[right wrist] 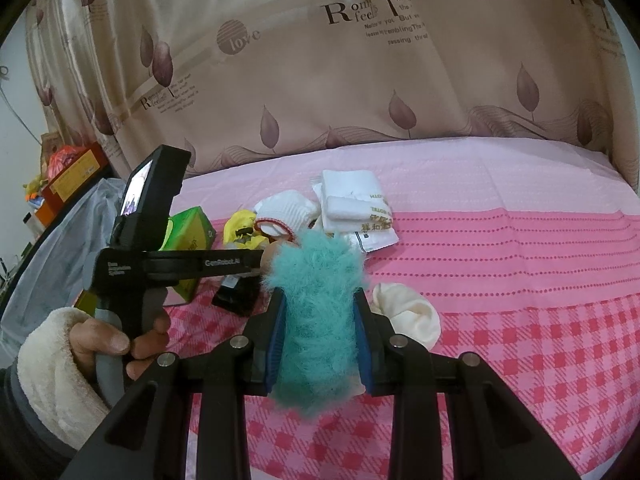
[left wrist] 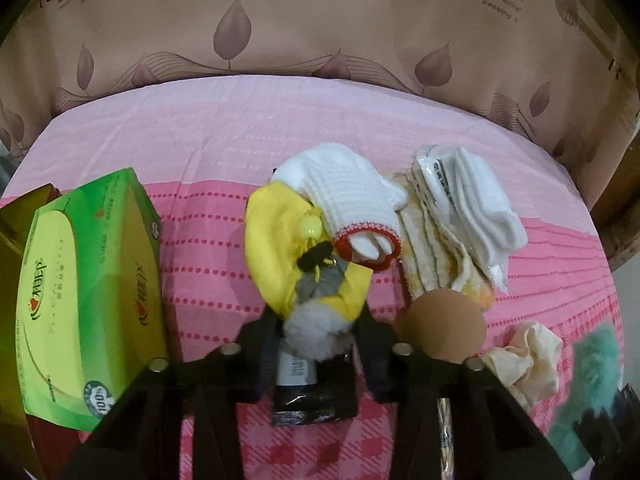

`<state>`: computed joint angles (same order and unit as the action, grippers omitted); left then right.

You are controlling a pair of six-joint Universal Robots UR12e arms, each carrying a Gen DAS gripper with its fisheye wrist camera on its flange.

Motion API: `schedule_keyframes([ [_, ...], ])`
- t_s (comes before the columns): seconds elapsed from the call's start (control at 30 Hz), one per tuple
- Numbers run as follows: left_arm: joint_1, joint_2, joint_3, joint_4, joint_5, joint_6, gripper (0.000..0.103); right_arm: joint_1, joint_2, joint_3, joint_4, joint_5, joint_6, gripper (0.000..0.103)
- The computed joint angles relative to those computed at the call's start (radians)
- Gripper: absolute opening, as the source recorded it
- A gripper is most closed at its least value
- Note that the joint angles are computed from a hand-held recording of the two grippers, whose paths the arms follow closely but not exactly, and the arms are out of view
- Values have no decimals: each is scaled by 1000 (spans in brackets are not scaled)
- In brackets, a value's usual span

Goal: Organize soft objects
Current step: 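Grasp the yellow plush toy with the left gripper while the right lifts the teal pom-pom, then carry the yellow plush toy into the gold tin and open the left gripper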

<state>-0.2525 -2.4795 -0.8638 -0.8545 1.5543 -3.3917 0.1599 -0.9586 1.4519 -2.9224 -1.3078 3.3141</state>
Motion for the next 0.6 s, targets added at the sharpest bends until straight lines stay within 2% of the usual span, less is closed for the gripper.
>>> schedule_keyframes([
  [0.13, -5, 15, -19, 10, 13, 25, 26, 1, 0, 1, -8, -3, 1, 28],
  [0.6, -14, 100, -136, 84, 23, 76, 24, 3, -7, 9, -31, -7, -1, 28],
])
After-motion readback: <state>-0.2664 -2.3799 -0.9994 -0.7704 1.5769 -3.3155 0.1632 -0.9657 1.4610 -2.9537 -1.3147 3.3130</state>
